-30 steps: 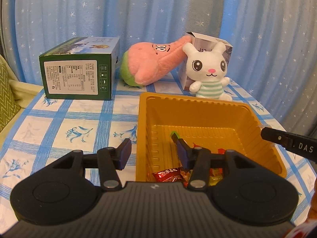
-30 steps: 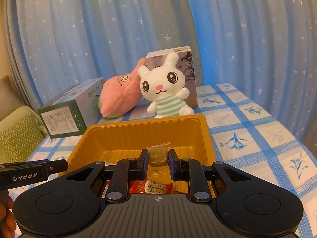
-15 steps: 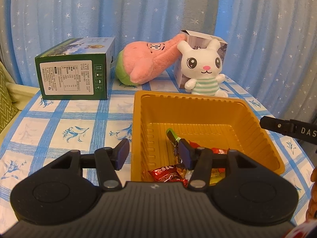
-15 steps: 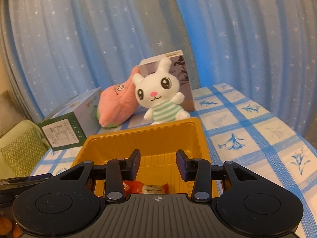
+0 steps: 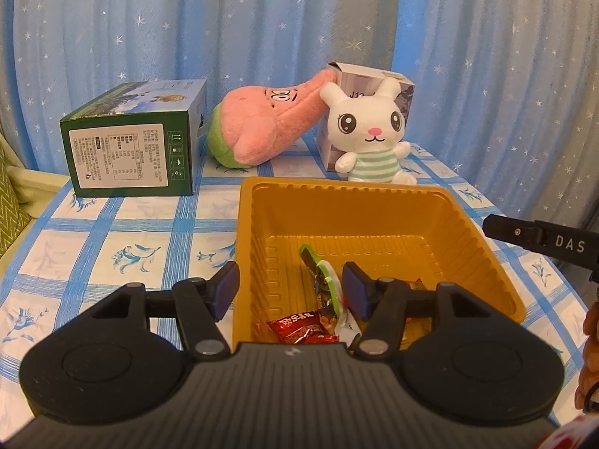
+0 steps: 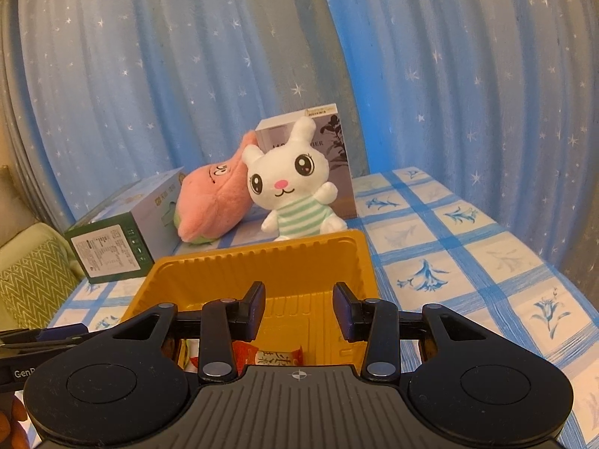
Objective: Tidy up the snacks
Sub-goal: 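Lift both open tools away from the orange tray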
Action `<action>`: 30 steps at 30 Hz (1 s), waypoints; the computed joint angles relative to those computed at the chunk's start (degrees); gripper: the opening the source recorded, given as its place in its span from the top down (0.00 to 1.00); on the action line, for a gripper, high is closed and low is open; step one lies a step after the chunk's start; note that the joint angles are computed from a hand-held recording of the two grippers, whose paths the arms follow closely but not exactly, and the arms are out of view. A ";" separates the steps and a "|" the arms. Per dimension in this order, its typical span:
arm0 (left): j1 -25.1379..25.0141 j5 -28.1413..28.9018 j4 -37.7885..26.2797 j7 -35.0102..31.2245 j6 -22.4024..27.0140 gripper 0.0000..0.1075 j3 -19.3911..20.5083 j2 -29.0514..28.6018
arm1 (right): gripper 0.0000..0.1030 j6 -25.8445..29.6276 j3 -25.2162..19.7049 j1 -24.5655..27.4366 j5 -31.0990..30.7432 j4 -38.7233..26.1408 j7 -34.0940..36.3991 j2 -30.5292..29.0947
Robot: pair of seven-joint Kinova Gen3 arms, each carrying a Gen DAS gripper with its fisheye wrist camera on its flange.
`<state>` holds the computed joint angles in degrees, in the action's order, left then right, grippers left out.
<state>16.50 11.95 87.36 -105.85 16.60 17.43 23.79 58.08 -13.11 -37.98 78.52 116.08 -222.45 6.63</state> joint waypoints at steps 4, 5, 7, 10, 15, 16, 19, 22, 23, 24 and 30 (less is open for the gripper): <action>-1.54 1.28 1.44 -1.03 -0.99 0.43 1.86 -0.91 | 0.61 2.13 -0.44 -0.91 -0.06 -0.29 0.45 0.16; -1.91 1.65 1.91 -1.31 -1.22 0.42 2.28 -1.22 | 0.61 2.72 -0.57 -1.19 -0.09 -0.24 0.45 0.10; -2.42 2.12 2.57 -1.95 -1.21 0.41 2.85 -1.77 | 0.61 3.92 -0.87 -1.75 -0.16 -0.07 0.31 -0.09; -2.80 2.77 3.77 -2.82 -1.41 0.38 3.30 -2.76 | 0.61 5.28 -1.41 -2.51 -0.52 0.33 0.03 -0.48; -2.91 3.90 6.00 -3.55 -1.50 0.37 3.51 -4.58 | 0.61 6.72 -2.54 -3.69 -2.20 1.08 -0.16 -1.48; -2.77 3.96 6.54 -3.65 -1.50 0.37 3.35 -4.99 | 0.61 7.30 -2.89 -4.09 -2.63 1.23 -0.27 -1.71; -1.37 3.56 8.27 -2.76 -1.62 0.37 1.75 -6.36 | 0.61 8.67 -3.92 -5.24 -3.92 1.62 -0.62 -2.47; -1.62 4.40 9.88 -2.43 -1.24 0.37 1.93 -7.76 | 0.61 10.32 -4.89 -6.41 -5.32 1.68 -0.74 -2.99; -1.67 4.72 10.59 -2.45 -1.37 0.36 1.99 -8.36 | 0.61 10.96 -5.22 -6.83 -5.66 1.71 -0.88 -3.12; -1.43 4.84 11.19 -2.23 -1.40 0.36 1.78 -8.92 | 0.61 11.58 -5.53 -7.24 -6.04 1.75 -0.99 -3.24; -2.22 7.76 16.38 -3.60 -1.14 0.32 2.35 -12.42 | 0.61 15.10 -7.54 -9.96 -8.97 2.43 -2.16 -3.91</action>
<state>14.28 19.71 103.73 -109.45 15.46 19.78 11.37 73.18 -20.65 -47.94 69.55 118.52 -224.61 2.72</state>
